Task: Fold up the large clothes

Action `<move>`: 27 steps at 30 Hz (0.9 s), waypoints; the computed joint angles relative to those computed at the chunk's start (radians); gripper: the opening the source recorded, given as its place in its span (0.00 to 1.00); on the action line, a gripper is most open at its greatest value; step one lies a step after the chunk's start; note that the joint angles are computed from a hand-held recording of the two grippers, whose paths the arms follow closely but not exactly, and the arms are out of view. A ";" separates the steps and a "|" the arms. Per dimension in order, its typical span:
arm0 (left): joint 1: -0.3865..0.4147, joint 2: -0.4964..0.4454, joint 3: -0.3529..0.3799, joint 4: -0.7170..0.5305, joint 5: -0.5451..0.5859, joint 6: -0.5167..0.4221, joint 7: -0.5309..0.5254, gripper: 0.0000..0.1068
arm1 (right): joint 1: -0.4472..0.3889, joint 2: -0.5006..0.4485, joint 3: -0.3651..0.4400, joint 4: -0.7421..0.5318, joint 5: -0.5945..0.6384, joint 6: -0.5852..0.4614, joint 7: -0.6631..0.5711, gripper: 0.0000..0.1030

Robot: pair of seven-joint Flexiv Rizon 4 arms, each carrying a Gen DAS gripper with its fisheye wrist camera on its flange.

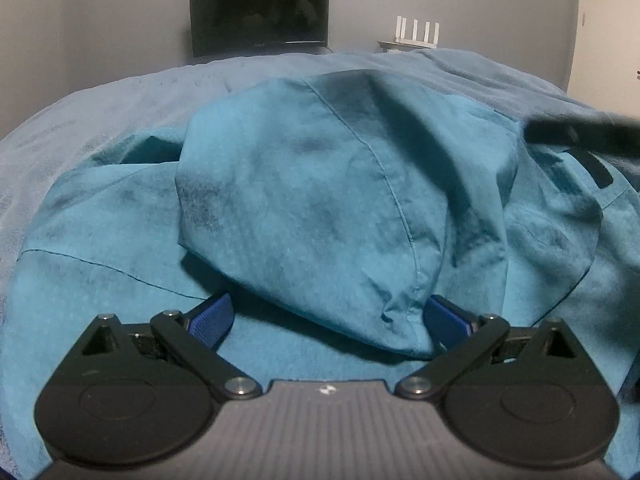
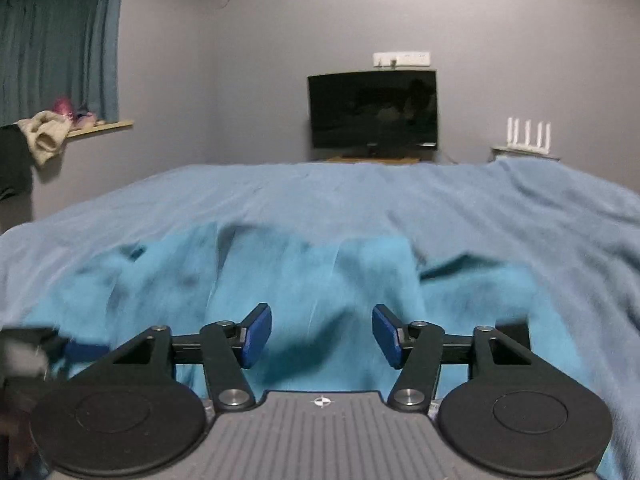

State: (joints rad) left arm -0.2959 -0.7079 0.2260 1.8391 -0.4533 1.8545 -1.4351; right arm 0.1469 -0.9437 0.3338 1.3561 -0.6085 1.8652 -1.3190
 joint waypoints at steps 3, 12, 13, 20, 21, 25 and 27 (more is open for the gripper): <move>-0.012 0.000 0.010 0.006 -0.002 0.011 0.000 0.96 | 0.032 -0.059 0.020 -0.129 -0.023 -0.073 -0.028 0.59; -0.017 0.004 0.008 0.026 -0.019 0.035 0.026 0.96 | 0.149 -0.214 -0.012 -0.414 0.047 -0.378 -0.125 0.70; -0.023 0.001 0.013 0.023 -0.023 0.034 0.030 0.96 | 0.144 -0.218 -0.001 -0.415 0.062 -0.375 -0.140 0.70; -0.003 0.003 -0.013 0.030 -0.028 0.055 0.041 0.96 | 0.092 -0.067 -0.006 -0.174 0.191 -0.273 -0.169 0.76; 0.005 0.002 -0.021 0.029 -0.025 0.059 0.042 0.96 | 0.058 -0.028 0.026 -0.111 0.218 -0.264 -0.180 0.78; 0.027 0.002 -0.047 0.039 -0.018 0.090 0.046 0.96 | -0.138 0.128 0.195 0.139 0.317 -0.291 -0.257 0.82; 0.019 0.003 -0.046 0.047 -0.030 0.103 0.048 0.96 | -0.167 0.221 0.159 0.265 0.356 -0.266 -0.273 0.82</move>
State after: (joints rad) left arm -0.2767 -0.7048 0.1800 1.8862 -0.4835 1.9571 -1.3868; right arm -0.0196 -0.7229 0.4932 1.6215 -0.2528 1.5989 -1.5924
